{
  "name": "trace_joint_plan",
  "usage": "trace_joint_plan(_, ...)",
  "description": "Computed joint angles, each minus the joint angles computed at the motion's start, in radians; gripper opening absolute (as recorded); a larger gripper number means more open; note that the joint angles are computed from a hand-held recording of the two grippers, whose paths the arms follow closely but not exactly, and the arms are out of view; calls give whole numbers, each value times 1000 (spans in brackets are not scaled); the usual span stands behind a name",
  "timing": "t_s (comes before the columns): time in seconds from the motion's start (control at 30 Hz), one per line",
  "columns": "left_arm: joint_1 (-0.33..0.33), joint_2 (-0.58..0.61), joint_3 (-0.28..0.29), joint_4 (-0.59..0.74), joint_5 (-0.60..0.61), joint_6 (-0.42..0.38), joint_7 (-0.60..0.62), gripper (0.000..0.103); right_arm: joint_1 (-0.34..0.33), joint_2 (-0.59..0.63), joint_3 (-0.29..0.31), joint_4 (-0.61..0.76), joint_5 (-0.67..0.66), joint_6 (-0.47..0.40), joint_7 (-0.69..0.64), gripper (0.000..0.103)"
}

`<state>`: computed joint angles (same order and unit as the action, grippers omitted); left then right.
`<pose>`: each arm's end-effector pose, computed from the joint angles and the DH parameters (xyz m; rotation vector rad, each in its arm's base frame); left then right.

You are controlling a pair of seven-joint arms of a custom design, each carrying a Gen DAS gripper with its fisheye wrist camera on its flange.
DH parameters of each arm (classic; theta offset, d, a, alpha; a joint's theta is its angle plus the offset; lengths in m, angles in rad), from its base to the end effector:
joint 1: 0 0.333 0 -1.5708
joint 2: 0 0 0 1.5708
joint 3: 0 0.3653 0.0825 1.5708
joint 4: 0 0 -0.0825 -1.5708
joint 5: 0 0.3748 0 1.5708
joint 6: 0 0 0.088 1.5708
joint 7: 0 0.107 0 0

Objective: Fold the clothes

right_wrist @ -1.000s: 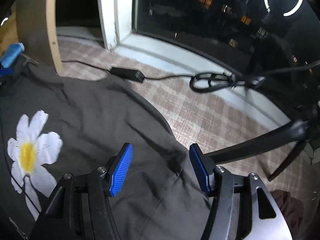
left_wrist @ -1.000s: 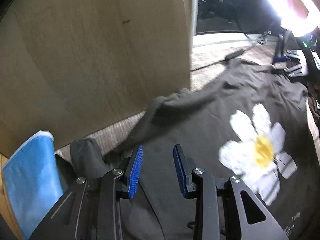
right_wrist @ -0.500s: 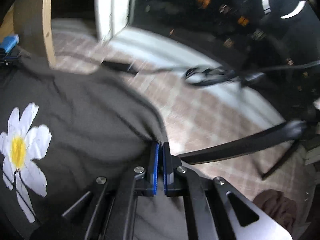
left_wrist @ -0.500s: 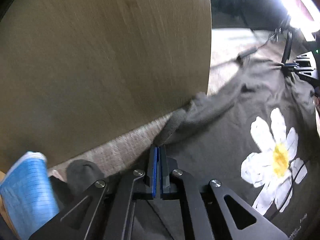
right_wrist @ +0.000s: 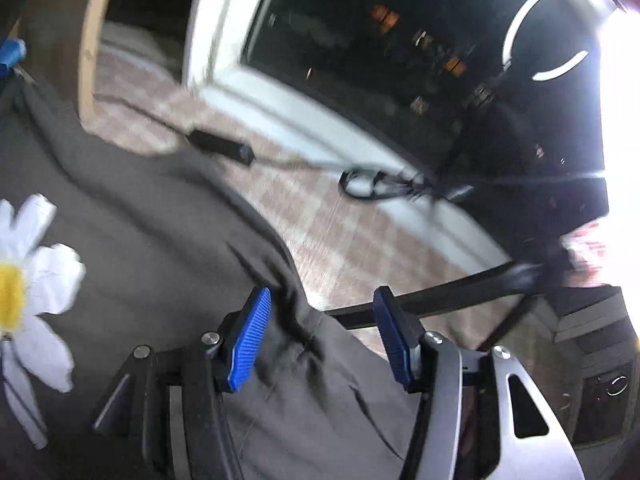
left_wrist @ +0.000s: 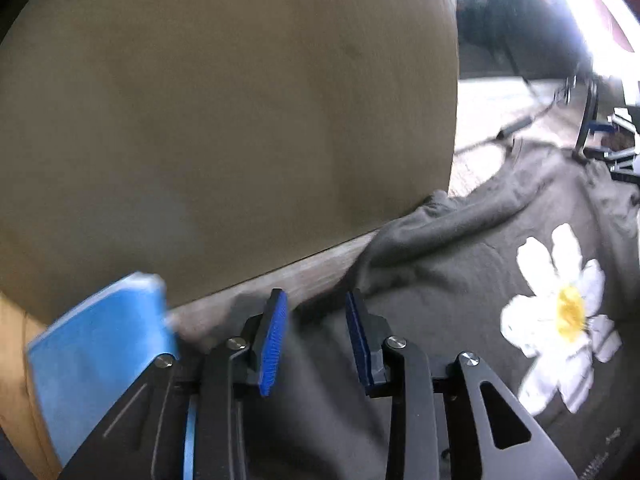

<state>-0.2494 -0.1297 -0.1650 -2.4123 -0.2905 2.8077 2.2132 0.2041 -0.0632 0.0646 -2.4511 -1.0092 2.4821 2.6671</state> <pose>0.4632 -0.1912 0.4729 -1.0215 2.5613 -0.6167 0.4543 0.1288 0.3863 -2.0631 2.1277 -0.9945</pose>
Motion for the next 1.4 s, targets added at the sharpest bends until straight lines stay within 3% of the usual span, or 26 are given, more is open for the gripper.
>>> trace_joint_plan(0.1,14,-96,52,-47,-53,-58,61,38,15,-77,15,-33,45,97,2,53)
trace_joint_plan(0.23,45,-118,36,-78,36,-111,19,44,47,-43,34,-7,224,265,-97,53)
trace_joint_plan(0.37,65,-68,-8,-94,151,-82,-82,44,92,106,51,84,436,437,-223,49)
trace_joint_plan(0.4,63,-55,-5,-88,155,-86,-93,44,106,154,57,124,494,456,-271,45)
trace_joint_plan(0.53,61,-25,2,-74,170,-96,-120,44,121,336,112,295,688,507,-426,45)
trace_joint_plan(0.63,38,-29,26,-71,81,-128,-46,44,93,468,178,458,822,479,-540,45)
trace_joint_plan(0.73,52,-15,7,-77,122,-113,-76,41,150,585,131,634,841,377,-550,45)
trace_joint_plan(0.8,55,-9,6,-75,125,-120,-84,19,145,642,134,711,903,333,-591,45)
trace_joint_plan(0.83,52,-8,10,-75,108,-118,-75,8,172,656,96,736,899,316,-552,45)
trace_joint_plan(0.9,39,-13,30,-75,28,-120,-19,6,244,658,-3,751,895,291,-472,45)
trace_joint_plan(0.93,30,-19,45,-71,-35,-139,27,4,255,658,-24,753,900,280,-456,45)
trace_joint_plan(1.03,16,-47,69,-67,-180,-189,138,3,230,659,-2,753,934,264,-508,45)
trace_joint_plan(1.2,-26,-107,82,-75,-359,-314,325,0,226,630,2,709,971,314,-529,45)
trace_joint_plan(1.27,-36,-154,88,-86,-380,-422,405,15,236,592,-9,662,971,343,-527,45)
trace_joint_plan(1.3,-37,-187,80,-105,-372,-436,431,22,247,568,-23,635,962,355,-519,45)
trace_joint_plan(1.33,-32,-225,67,-134,-355,-408,440,41,253,546,-31,609,954,365,-513,45)
trace_joint_plan(1.37,-24,-253,62,-156,-340,-378,433,50,258,524,-40,584,946,374,-506,45)
trace_joint_plan(1.4,-14,-275,64,-175,-325,-351,418,50,255,502,-36,556,947,390,-505,46)
